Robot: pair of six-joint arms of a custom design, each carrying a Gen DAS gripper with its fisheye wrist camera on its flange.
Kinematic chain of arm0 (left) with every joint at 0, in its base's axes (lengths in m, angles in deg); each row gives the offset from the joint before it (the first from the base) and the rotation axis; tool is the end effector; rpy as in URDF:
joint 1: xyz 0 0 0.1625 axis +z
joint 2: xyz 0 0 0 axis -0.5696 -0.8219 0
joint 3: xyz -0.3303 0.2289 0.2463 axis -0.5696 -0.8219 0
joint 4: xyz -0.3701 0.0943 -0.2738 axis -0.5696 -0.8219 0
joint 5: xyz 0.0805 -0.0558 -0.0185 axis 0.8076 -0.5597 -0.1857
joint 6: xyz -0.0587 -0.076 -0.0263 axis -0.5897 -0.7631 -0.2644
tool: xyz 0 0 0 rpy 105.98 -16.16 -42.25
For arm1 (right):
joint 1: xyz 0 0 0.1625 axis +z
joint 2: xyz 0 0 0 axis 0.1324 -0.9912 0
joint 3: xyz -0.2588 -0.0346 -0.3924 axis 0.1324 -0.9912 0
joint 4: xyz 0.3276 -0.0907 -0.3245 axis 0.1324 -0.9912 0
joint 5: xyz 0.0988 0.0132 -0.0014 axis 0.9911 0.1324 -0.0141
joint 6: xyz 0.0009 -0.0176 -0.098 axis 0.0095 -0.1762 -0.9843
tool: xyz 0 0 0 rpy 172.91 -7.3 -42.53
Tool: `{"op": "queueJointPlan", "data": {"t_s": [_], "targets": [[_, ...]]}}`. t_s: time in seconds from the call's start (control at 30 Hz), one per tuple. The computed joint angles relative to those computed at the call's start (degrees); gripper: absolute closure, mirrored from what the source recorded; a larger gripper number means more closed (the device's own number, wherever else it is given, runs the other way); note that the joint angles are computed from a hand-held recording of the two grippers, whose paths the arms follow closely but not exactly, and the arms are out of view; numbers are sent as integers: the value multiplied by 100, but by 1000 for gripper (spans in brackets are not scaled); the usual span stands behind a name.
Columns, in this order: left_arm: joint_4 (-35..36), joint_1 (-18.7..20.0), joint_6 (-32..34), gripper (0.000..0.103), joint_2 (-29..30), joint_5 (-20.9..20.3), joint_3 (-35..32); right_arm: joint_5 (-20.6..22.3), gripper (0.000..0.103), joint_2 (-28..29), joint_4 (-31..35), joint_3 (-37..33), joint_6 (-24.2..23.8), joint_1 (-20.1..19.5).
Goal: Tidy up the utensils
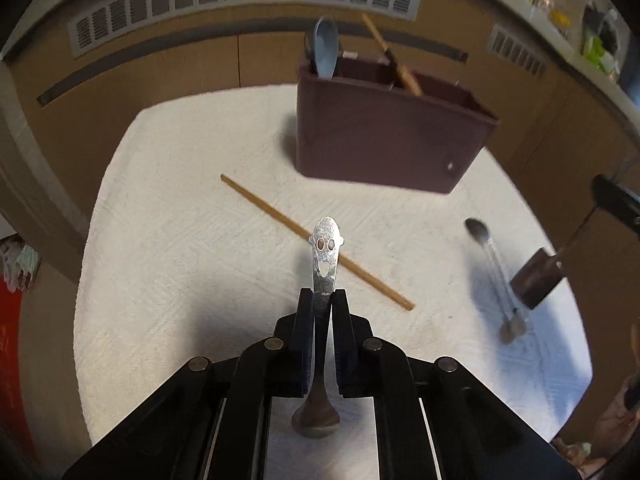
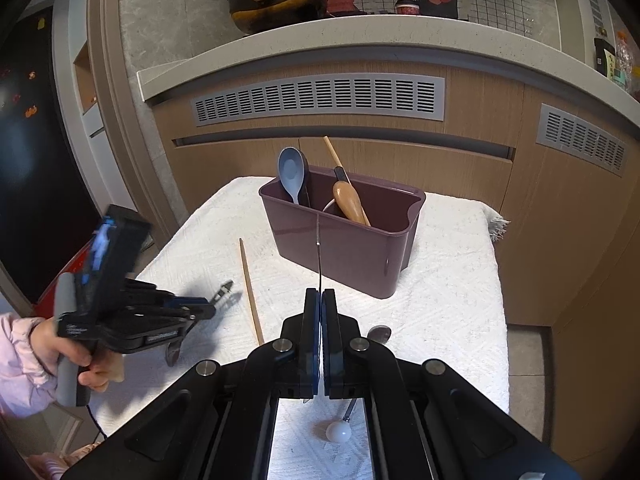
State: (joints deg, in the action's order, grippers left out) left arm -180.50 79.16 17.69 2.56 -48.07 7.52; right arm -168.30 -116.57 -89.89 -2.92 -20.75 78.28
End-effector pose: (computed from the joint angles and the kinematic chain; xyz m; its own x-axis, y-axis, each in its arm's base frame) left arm -0.4317 -0.7276 0.0069 -0.7765 -0.2247 -0.5887 0.2384 0.7600 -0.6046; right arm 0.0778 -0.8144 0.4231 -0.5514 -0.7184 0.4240 -0.8342 0.4802 -0.2713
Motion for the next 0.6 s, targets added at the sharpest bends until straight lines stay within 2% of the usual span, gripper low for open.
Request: {"op": "queueJointPlan", "data": {"t_s": [0.13, 0.23, 0.33, 0.43, 0.5, 0.6], "targets": [[-1350, -262, 736, 94, 68, 552, 160, 19, 102, -27, -69, 31, 18, 18], [-2279, -358, 1735, 94, 208, 726, -127, 129, 102, -17, -28, -50, 103, 47], [-3208, -366, 3091, 97, 391, 611, -852, 283, 102, 83, 36, -368, 199, 161], [-3863, -342, 4190, 97, 654, 337, -1689, 459, 101, 222, -326, -691, 85, 365], [-3931, -254, 4551, 97, 853, 146, -2258, 535, 101, 397, -358, -1032, 8, 498], [-3831, -87, 4747, 97, 1112, 45, -2881, 323, 101, 744, -655, -1442, -105, 675]]}}
